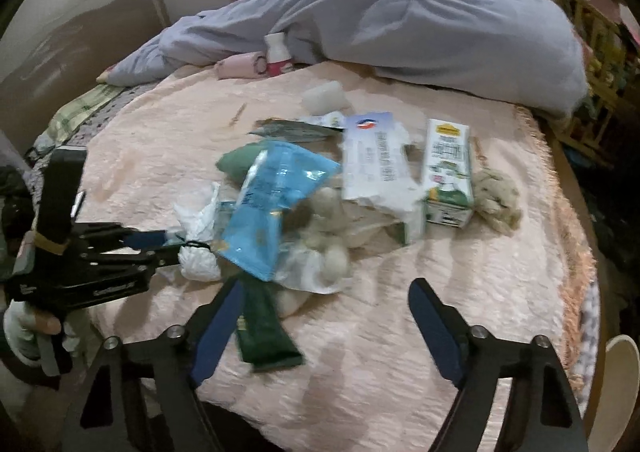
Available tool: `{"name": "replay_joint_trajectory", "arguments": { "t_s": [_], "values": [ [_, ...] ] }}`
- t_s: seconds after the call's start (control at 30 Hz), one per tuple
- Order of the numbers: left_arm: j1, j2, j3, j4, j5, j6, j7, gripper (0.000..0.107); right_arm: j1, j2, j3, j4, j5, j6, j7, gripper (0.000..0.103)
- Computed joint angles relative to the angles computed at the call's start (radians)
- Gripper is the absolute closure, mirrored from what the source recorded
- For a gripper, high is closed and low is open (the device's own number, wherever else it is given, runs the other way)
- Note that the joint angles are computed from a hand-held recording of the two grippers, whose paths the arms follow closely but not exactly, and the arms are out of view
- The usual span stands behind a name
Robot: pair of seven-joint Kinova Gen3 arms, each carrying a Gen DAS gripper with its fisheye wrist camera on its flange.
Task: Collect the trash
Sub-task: 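Grasp the clear plastic wrapper with the left gripper while the right gripper grasps a white tissue, then carry both items to the white bucket and open both grippers over it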
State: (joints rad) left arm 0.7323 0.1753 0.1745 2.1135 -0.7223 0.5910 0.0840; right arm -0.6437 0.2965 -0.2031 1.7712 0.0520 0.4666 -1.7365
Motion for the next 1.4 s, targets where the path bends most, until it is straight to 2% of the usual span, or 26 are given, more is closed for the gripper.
{"name": "replay_joint_trajectory", "arguments": {
  "t_s": [0.1, 0.17, 0.23, 0.4, 0.5, 0.57, 0.63, 0.77, 0.87, 1.0, 1.13, 1.23, 1.4],
  "values": [
    [0.011, -0.044, 0.012, 0.024, 0.0, 0.031, 0.037, 0.086, 0.04, 0.024, -0.064, -0.032, -0.076, 0.017, 0.085, 0.035],
    [0.016, -0.07, 0.031, 0.037, -0.015, 0.076, 0.082, 0.086, 0.034, 0.053, -0.089, -0.07, -0.106, 0.033, 0.129, 0.045],
    [0.007, -0.09, 0.054, 0.048, -0.015, 0.111, 0.114, 0.086, 0.017, 0.084, -0.102, -0.111, -0.125, 0.053, 0.163, 0.049],
    [-0.03, -0.151, 0.107, 0.1, -0.014, 0.134, 0.195, 0.086, -0.098, 0.2, -0.075, -0.267, -0.097, 0.166, 0.177, 0.054],
    [-0.042, -0.17, 0.144, 0.105, -0.013, 0.163, 0.226, 0.086, -0.188, 0.288, -0.016, -0.386, -0.047, 0.274, 0.117, 0.06],
    [-0.047, -0.176, 0.163, 0.1, -0.011, 0.178, 0.234, 0.086, -0.2, 0.359, -0.006, -0.468, -0.057, 0.347, 0.093, 0.076],
    [-0.05, -0.183, 0.177, 0.092, -0.009, 0.192, 0.235, 0.086, -0.161, 0.384, -0.035, -0.493, -0.105, 0.364, 0.114, 0.077],
    [-0.047, -0.185, 0.202, 0.06, -0.026, 0.207, 0.241, 0.086, -0.08, 0.312, -0.087, -0.397, -0.191, 0.273, 0.176, 0.078],
    [-0.037, -0.166, 0.21, 0.009, -0.058, 0.202, 0.226, 0.086, 0.002, 0.207, -0.135, -0.275, -0.273, 0.209, 0.251, 0.078],
    [-0.003, -0.095, 0.196, -0.101, -0.09, 0.181, 0.154, 0.086, 0.118, 0.049, -0.152, -0.105, -0.375, 0.145, 0.345, 0.078],
    [0.023, -0.008, 0.159, -0.227, -0.075, 0.122, 0.034, 0.086, 0.184, -0.087, -0.09, 0.039, -0.411, 0.106, 0.365, 0.078],
    [0.061, 0.075, 0.125, -0.356, -0.036, 0.118, -0.088, 0.086, 0.242, -0.166, -0.032, 0.124, -0.425, 0.091, 0.357, 0.078],
    [0.026, 0.226, 0.201, -0.588, 0.015, 0.133, -0.291, 0.086, 0.379, -0.262, 0.076, 0.236, -0.488, 0.103, 0.414, 0.078]
  ]
}}
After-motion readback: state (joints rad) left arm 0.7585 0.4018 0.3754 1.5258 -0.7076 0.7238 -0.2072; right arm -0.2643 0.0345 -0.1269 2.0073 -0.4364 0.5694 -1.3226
